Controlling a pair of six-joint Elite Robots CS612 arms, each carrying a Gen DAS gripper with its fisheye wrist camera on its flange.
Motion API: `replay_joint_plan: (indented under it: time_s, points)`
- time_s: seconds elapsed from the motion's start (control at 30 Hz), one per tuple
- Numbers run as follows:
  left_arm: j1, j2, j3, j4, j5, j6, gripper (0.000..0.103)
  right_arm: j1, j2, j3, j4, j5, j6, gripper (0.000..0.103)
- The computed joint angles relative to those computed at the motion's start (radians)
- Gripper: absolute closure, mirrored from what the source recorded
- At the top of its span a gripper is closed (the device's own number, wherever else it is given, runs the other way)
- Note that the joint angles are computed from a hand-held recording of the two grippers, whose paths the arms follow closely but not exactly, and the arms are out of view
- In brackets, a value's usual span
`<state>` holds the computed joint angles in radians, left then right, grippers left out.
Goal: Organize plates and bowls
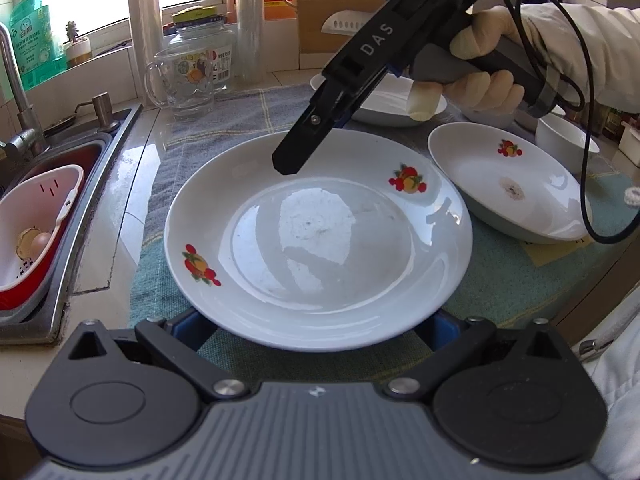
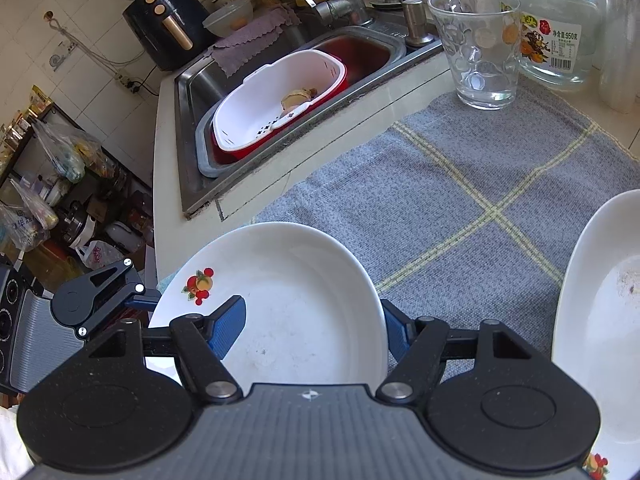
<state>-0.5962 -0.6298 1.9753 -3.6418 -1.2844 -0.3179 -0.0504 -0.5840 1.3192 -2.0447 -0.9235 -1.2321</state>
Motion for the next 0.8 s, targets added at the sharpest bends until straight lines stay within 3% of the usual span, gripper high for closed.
replay_joint_plan:
  time_s: [0.37,0.8]
  points:
    - [0.051,0.003,-0.04,-0.009,-0.05,0.093,0.001,0.006,0.008,-0.019,-0.092,0.046,0.075,0.027]
    - [0.124,0.03,-0.123,0.014,-0.158,0.211,0.001,0.017,0.061,-0.094,-0.186,0.06,0.228,0.027]
